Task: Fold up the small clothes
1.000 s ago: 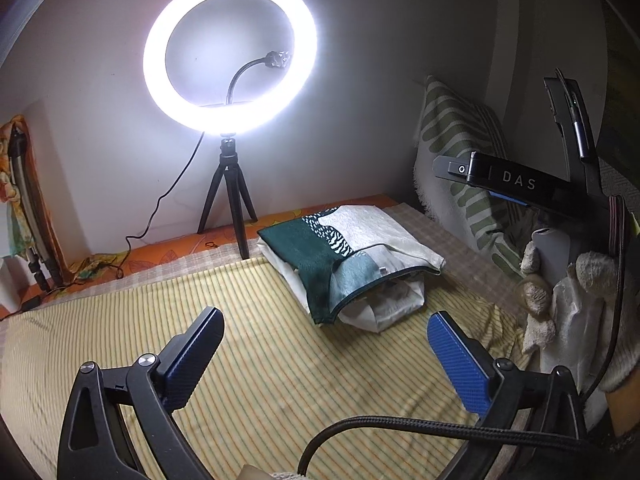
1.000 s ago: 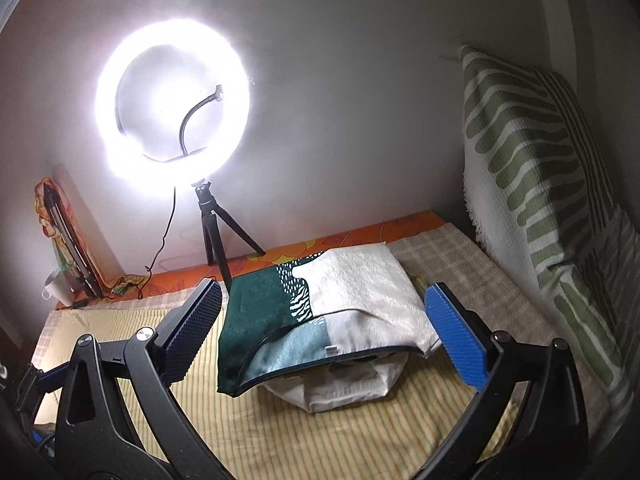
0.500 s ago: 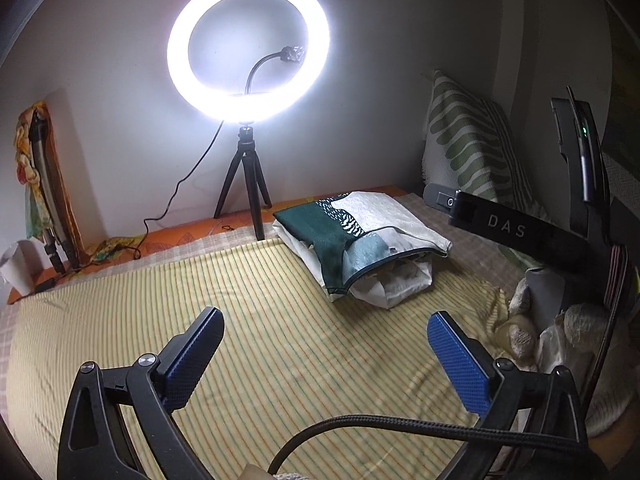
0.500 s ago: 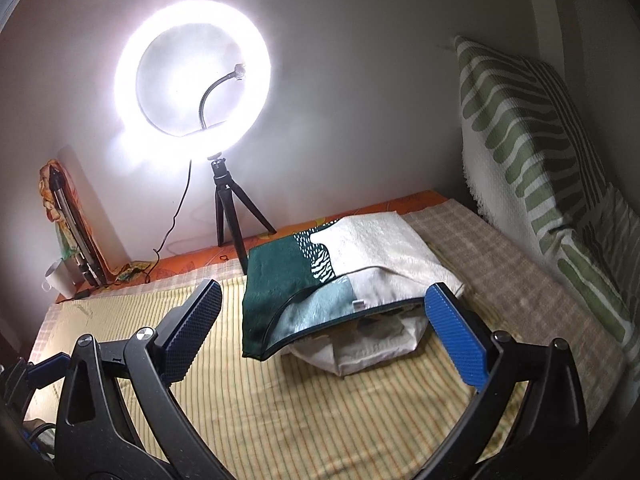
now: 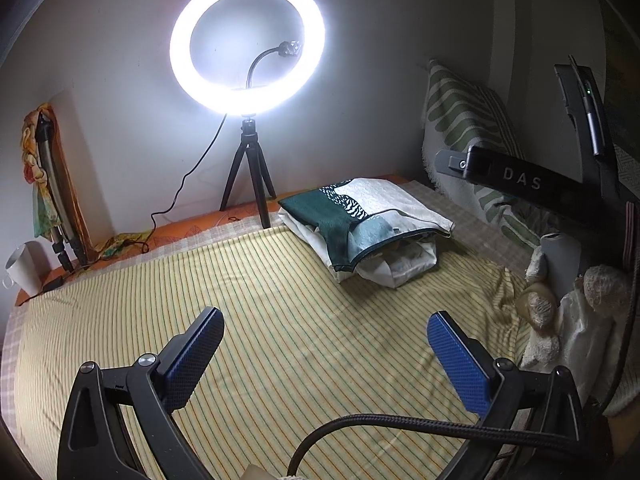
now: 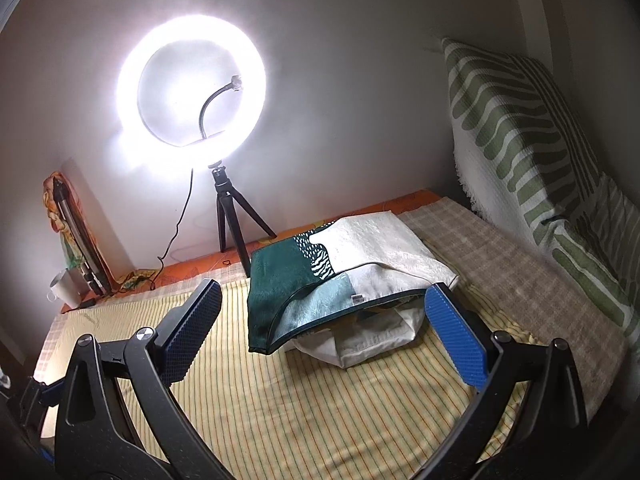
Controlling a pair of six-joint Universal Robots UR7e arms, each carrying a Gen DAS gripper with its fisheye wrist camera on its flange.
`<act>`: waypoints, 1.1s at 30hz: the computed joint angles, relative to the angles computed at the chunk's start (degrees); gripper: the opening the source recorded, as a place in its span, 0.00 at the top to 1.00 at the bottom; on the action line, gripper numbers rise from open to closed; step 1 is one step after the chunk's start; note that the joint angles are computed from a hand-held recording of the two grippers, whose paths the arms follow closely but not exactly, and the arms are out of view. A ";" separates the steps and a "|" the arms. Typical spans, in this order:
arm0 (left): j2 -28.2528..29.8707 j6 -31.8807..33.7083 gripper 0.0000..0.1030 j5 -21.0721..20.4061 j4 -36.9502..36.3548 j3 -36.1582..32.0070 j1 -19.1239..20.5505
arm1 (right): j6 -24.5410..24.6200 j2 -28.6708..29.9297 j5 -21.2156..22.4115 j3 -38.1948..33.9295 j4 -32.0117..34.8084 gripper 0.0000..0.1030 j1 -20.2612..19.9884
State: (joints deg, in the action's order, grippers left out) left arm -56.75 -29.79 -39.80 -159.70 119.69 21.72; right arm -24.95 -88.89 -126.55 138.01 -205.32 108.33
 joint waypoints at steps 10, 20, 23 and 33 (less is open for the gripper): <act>-0.45 0.37 0.00 -0.13 -0.61 0.12 -0.90 | 4.05 -1.23 2.35 -0.06 2.14 0.00 -0.20; -0.58 1.02 0.00 0.37 -1.11 0.00 -1.08 | 4.07 -0.99 2.94 -0.37 3.08 0.00 -1.08; -0.46 1.32 0.00 0.34 -1.31 -0.17 -1.04 | 4.03 -0.90 3.13 -0.47 3.10 0.00 -1.18; -0.43 1.34 0.00 0.54 -1.52 -0.36 -1.08 | 4.31 -0.94 3.78 -0.49 3.41 0.00 -1.66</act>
State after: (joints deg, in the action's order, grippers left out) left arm -57.18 -28.45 -39.26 -161.21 119.32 20.64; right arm -20.64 -89.83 -122.77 137.52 -201.91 106.67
